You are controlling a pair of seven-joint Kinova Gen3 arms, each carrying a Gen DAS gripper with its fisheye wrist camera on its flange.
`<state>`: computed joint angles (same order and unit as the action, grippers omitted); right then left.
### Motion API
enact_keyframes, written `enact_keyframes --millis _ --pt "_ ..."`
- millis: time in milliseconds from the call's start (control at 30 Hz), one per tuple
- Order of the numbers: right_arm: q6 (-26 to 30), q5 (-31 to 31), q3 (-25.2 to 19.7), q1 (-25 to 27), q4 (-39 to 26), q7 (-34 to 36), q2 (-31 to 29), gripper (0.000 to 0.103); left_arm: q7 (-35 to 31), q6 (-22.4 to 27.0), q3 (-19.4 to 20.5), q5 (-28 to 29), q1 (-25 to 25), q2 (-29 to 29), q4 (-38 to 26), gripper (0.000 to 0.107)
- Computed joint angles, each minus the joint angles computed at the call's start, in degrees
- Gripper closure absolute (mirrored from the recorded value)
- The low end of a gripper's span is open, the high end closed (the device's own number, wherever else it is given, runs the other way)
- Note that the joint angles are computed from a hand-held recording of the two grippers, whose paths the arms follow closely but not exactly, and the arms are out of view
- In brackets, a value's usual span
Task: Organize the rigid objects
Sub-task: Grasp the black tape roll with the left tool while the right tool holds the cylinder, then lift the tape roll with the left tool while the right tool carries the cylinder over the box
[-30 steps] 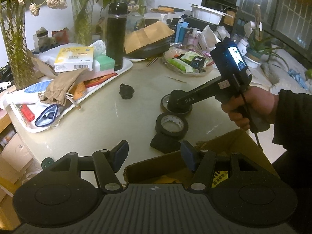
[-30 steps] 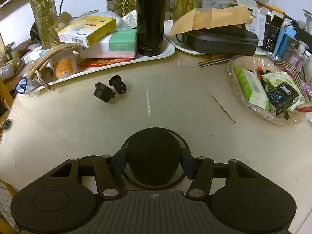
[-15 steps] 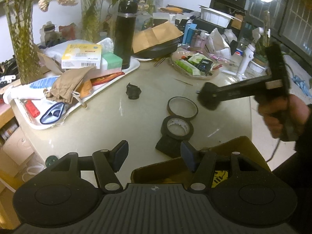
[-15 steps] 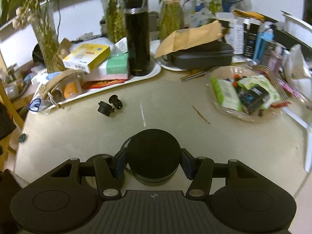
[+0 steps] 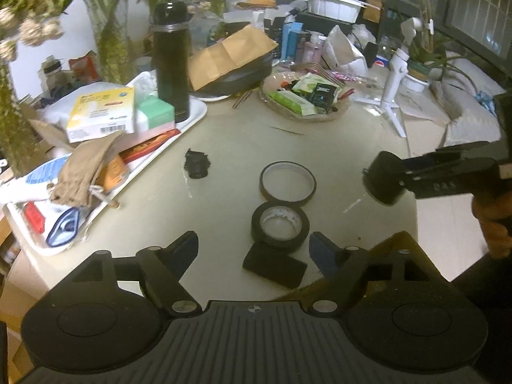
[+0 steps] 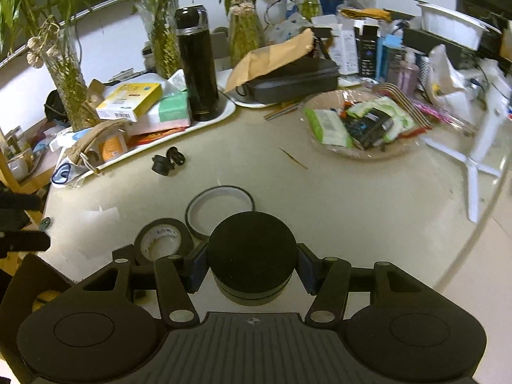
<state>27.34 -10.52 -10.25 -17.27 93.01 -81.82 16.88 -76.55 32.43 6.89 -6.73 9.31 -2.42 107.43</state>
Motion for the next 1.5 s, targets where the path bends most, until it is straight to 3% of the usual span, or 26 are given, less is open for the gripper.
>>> enact_keyframes --millis 367,833,1233,1500 --pt "-3.43 -3.24 -0.42 1.97 4.68 0.37 -3.14 0.043 -1.49 5.73 -0.43 -3.18 3.02 9.89 -9.0 0.031" --pt "-4.04 -8.32 -1.58 4.85 5.21 1.48 -2.99 0.043 -4.62 16.86 -2.21 0.45 4.59 23.38 -22.51 0.03" --pt "-3.01 -5.52 -0.03 2.81 4.56 -0.75 -2.78 0.043 -3.64 20.56 -3.4 -0.6 6.54 26.66 -26.26 0.035" --pt "-1.09 -1.01 1.51 0.36 3.08 -5.38 -1.9 0.043 -2.94 16.77 -3.66 -2.12 7.03 24.74 -23.29 0.035"
